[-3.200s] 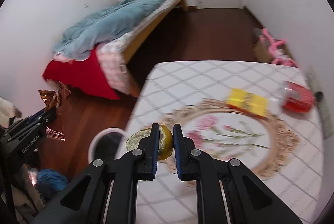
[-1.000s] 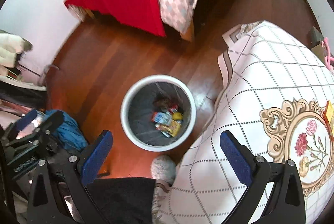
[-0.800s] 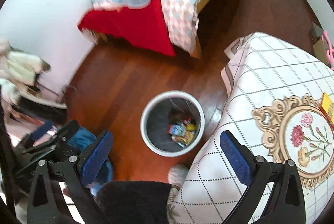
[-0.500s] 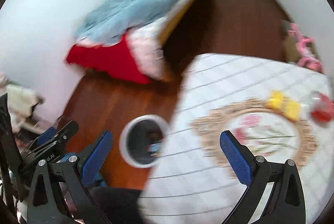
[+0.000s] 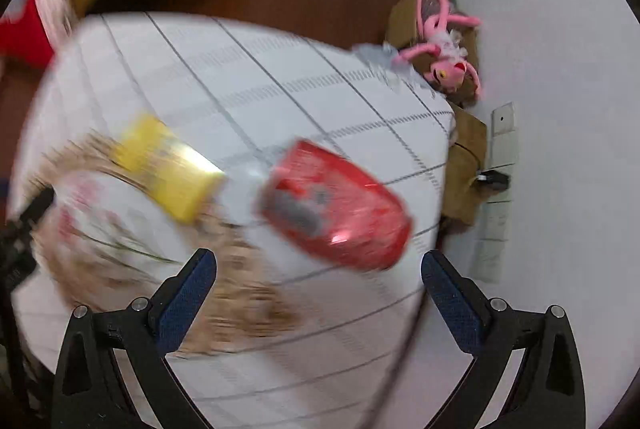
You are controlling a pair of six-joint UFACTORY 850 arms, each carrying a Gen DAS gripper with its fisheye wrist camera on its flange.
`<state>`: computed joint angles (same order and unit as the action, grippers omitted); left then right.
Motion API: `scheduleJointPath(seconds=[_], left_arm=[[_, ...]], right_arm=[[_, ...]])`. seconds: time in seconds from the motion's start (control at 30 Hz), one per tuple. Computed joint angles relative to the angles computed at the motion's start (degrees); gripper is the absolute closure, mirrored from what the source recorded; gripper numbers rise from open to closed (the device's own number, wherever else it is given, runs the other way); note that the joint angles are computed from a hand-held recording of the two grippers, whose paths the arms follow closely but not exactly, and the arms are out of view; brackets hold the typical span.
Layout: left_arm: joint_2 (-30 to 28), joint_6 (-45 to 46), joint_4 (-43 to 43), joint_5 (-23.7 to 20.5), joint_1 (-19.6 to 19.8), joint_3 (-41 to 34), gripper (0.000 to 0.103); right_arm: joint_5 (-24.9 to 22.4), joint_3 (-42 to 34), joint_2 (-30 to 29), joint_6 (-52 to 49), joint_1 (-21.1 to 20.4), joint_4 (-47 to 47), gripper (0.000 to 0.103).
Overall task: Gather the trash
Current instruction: 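Grasp the red soda can with the right tool while the left grasps the yellow cigarette box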
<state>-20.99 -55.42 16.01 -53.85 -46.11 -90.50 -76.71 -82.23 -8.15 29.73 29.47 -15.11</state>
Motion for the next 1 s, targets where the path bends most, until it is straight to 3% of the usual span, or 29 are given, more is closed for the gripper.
scheduleJointPath(seconds=[0.1,0.23,0.37,0.4,0.43,0.47,0.67,0.77,0.93,1.0], left_arm=[[-2.95,0.42,-3.29,-0.09,0.37,-2.48,0.000],[-4.80,1.04,-5.72,0.30,0.64,-3.75,0.000],[-6.01,2.42,-7.97,0.73,1.16,-5.05,0.000],[-6.67,2.91,-8.59,0.46,1.34,-5.84,0.000],[-7.15,3.41,-9.48,0.32,1.64,-6.47,0.000],[-7.40,3.69,-10.40,0.36,1.89,-6.79,0.000],[-9.10,4.38,-19.13,0.56,3.92,-9.20,0.001],[-13.16,4.25,-20.48,-2.45,4.08,-15.35,0.001],[-27.36,8.82,-13.54,-18.91,1.36,-37.41,0.001],[-30.21,9.75,-11.35,-21.88,0.52,-41.98,0.005]], right_arm=[[-1.02,0.04,-2.35,-7.77,-2.84,-0.14,0.000],[2.04,0.09,-4.62,-15.17,-4.96,1.29,0.000],[3.98,-0.43,-6.07,-14.52,-6.72,1.49,0.001],[5.19,-0.41,-5.81,-14.16,-7.59,2.67,0.009],[6.14,-0.30,-5.55,-13.84,-8.22,3.76,0.029],[7.48,-0.19,-5.16,-13.63,-9.54,6.26,0.040],[10.52,2.79,-2.24,-8.21,-10.91,9.18,0.040],[9.92,3.64,-1.29,-4.36,-10.03,6.92,0.040],[10.12,4.50,-0.86,2.60,-9.11,2.81,0.040],[11.03,5.44,-0.39,4.82,-9.37,2.72,0.040]])
